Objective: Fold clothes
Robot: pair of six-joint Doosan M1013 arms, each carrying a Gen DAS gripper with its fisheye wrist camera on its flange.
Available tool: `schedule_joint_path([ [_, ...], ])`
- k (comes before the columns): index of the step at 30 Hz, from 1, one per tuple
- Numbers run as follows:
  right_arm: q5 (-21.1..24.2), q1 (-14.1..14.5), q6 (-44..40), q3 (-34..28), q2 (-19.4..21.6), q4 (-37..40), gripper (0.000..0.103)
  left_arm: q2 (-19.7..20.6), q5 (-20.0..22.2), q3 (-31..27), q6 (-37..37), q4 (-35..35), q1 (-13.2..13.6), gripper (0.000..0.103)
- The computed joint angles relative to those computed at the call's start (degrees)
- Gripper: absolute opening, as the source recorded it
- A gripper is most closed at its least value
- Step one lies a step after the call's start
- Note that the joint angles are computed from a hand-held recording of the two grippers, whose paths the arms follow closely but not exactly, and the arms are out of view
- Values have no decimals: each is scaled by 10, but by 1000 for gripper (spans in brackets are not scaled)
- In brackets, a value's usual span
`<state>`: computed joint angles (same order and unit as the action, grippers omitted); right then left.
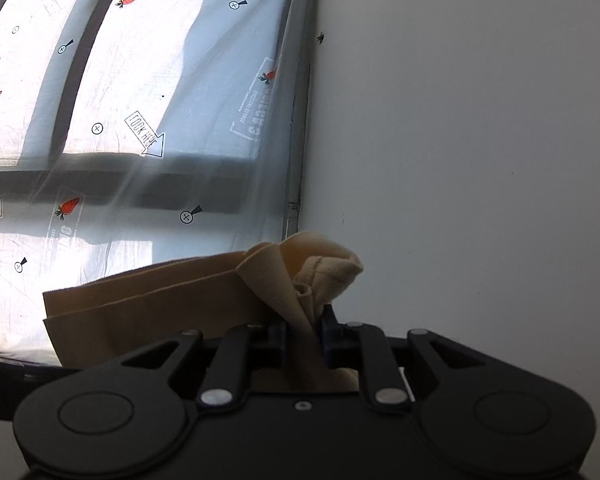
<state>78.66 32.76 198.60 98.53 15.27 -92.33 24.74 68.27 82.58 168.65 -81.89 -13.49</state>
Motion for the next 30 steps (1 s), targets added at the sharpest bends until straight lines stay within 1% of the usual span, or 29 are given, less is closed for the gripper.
schedule_joint_path([
  [3, -22, -23, 0, 6, -4, -24, 17, 13, -23, -22, -12, -6, -17, 17],
  [5, -38, -41, 19, 8, -2, -43, 17, 27, -36, -42, -15, -5, -27, 17],
  [8, -78, -73, 35, 12, 3, -66, 17, 51, -62, -75, -39, 3, -41, 17],
  [10, -117, -98, 49, 13, 8, -79, 17, 70, -78, -103, -62, 14, -50, 17],
  [14, -209, -151, 80, 9, 23, -109, 18, 114, -129, -163, -116, 49, -67, 17],
  [16, -255, -178, 66, -5, 39, -108, 20, 149, -151, -213, -196, 93, -74, 17],
  [19, -317, -211, 36, -30, 65, -84, 21, 190, -174, -267, -285, 152, -84, 17],
  [21, -349, -228, -10, -56, 86, -29, 22, 215, -180, -300, -333, 195, -90, 17],
  [23, -367, -239, -56, -75, 103, 17, 23, 236, -177, -329, -367, 229, -93, 17],
  [26, -369, -245, -130, -100, 121, 77, 27, 267, -162, -368, -401, 257, -96, 19],
  [30, -371, -249, -181, -111, 126, 129, 30, 284, -147, -378, -423, 252, -95, 21],
])
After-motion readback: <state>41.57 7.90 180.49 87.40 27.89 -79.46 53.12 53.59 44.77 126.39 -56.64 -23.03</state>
